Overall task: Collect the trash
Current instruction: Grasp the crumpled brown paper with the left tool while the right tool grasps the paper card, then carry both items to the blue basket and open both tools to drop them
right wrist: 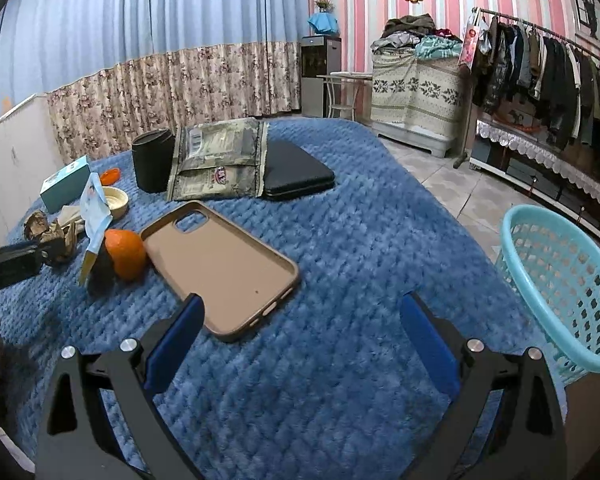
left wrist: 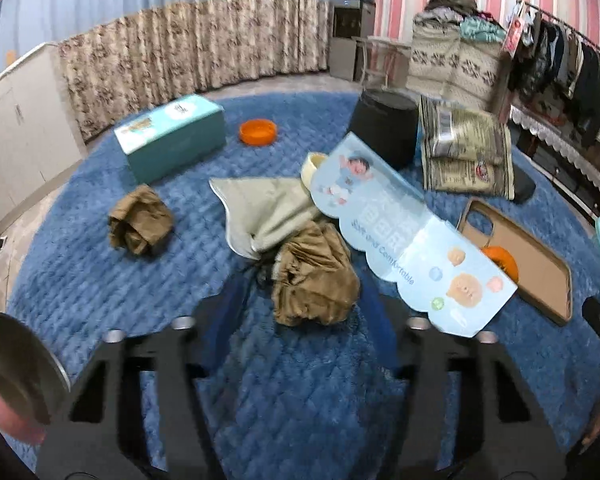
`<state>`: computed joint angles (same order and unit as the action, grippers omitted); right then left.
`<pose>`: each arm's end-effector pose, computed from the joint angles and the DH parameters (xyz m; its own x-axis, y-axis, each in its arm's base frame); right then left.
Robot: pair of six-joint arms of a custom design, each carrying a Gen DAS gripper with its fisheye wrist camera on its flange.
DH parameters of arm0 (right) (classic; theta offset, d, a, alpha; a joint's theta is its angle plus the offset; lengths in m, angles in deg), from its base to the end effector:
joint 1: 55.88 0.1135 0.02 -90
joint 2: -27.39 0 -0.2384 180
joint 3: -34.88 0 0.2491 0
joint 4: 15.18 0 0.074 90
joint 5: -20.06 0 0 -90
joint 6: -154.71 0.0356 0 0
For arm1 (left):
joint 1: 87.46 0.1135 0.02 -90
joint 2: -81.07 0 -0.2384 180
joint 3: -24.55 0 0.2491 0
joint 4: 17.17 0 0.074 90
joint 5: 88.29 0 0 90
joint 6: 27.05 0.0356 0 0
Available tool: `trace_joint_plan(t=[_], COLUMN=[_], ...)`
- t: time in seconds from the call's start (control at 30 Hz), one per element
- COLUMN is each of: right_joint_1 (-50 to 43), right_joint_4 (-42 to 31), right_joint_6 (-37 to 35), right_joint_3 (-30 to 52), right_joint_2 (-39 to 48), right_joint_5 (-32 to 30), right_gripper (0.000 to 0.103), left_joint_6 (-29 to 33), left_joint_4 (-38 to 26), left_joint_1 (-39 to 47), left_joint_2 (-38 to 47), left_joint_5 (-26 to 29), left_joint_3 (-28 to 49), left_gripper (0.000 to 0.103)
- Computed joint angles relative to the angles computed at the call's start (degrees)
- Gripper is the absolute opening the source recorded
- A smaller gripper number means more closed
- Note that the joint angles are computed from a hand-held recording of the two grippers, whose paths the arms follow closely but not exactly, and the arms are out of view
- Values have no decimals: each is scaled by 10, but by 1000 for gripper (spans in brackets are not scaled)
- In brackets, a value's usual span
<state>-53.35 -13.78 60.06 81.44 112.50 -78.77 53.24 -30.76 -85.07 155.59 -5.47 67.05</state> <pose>0.2810 0.0179 0.1299 -0.5879 -0.1062 -0.8019 -0.2142 0.9764 0.0278 0.2436 0.0146 0.1331 -0.6820 -0.1960 -0.7046 -0.2473 0.9685 -0.0299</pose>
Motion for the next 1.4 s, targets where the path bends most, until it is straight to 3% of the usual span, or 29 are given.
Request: trace_joint_plan(t=[0.03,0.17,0.4,0.5,0.57,0.63,0.8,1.07,1.23,1.4], right_joint_1=[5,35,132,167,187,205,221,221,227,218], right_joint_4=[-1,-7,-19,-32,-38,-57,-86,-114,-110,-66], right_joint_6=[1,3,11,20,25,24,31,50,65,60], right_joint_3=[0,2,28,40,48,67,105,170,186,143], right_joint_2=[-1,-6,-1,7,15,31,63,117,127,91], right_joint_5=[2,7,26,22,18,13,-16,-40,-40,-44], right_gripper=[96,96,96,95,89,73,51,39,14,7], left_joint_6=[2,1,35,55,65,74,76,77,78,75], left_joint_4=[3,6,-83,-114,-122,-121,-116,-119,-119,-131], left_joint_1=[6,17,95,135,161,181,212,212,212,202], left_joint_2=[-1,-80,-267,-306,-316,-321,-309,-303,-305,-319], left_joint_5=[17,13,44,67,85,96,127,132,130,121], left_joint_3=[-3,-51,-120,-131,-135,-140,-138,-131,-131,-127], left_gripper=[40,40,40,40,40,40,40,40,40,40])
